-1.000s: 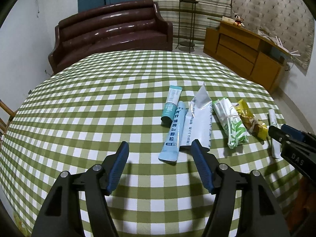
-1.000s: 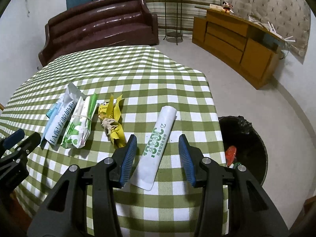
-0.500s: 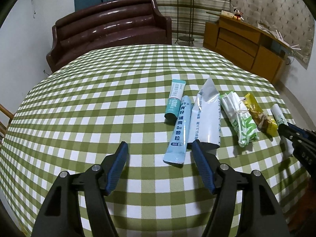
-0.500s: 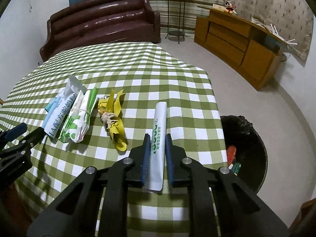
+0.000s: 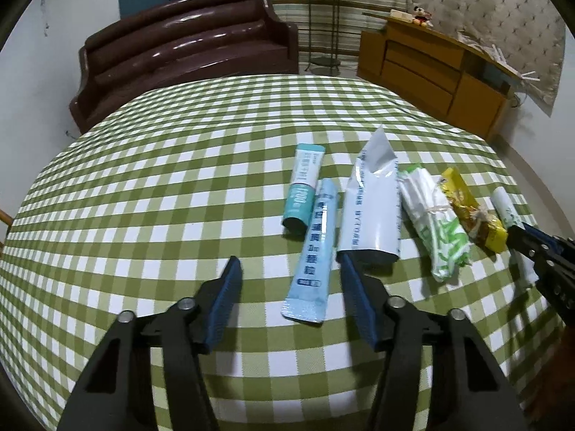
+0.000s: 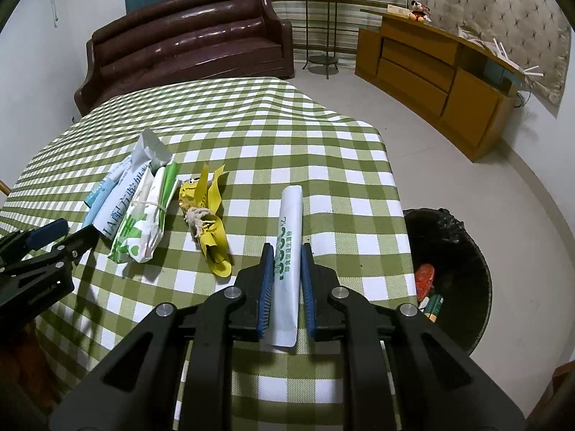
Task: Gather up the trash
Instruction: 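Grasp the light blue sachet with the left tool, then carry the white tube and blue sachet over the bin and open both tools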
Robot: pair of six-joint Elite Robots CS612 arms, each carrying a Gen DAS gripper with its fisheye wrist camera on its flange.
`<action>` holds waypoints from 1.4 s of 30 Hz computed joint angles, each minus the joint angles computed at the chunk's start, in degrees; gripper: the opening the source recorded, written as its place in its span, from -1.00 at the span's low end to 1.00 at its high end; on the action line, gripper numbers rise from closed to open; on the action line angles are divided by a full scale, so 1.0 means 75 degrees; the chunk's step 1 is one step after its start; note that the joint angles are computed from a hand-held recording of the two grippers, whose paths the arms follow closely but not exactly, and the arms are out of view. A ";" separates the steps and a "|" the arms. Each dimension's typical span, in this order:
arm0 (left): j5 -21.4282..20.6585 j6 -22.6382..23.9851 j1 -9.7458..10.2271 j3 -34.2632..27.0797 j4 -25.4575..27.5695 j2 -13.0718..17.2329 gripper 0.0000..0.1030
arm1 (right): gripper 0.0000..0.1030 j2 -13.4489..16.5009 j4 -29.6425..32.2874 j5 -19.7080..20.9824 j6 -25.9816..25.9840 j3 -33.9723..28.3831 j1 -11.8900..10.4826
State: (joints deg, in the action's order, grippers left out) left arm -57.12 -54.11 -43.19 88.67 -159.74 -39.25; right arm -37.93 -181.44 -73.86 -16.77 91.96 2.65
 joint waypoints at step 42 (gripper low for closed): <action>0.0380 0.1269 -0.0677 -0.0909 -0.1318 0.0402 -0.63 | -0.84 -0.0250 -0.1627 -0.0178 0.0626 0.0686 -0.0787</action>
State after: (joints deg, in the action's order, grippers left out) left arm -54.27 -44.60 -48.27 81.85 -169.62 -36.23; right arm -39.80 -193.64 -75.20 -12.08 97.11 -3.26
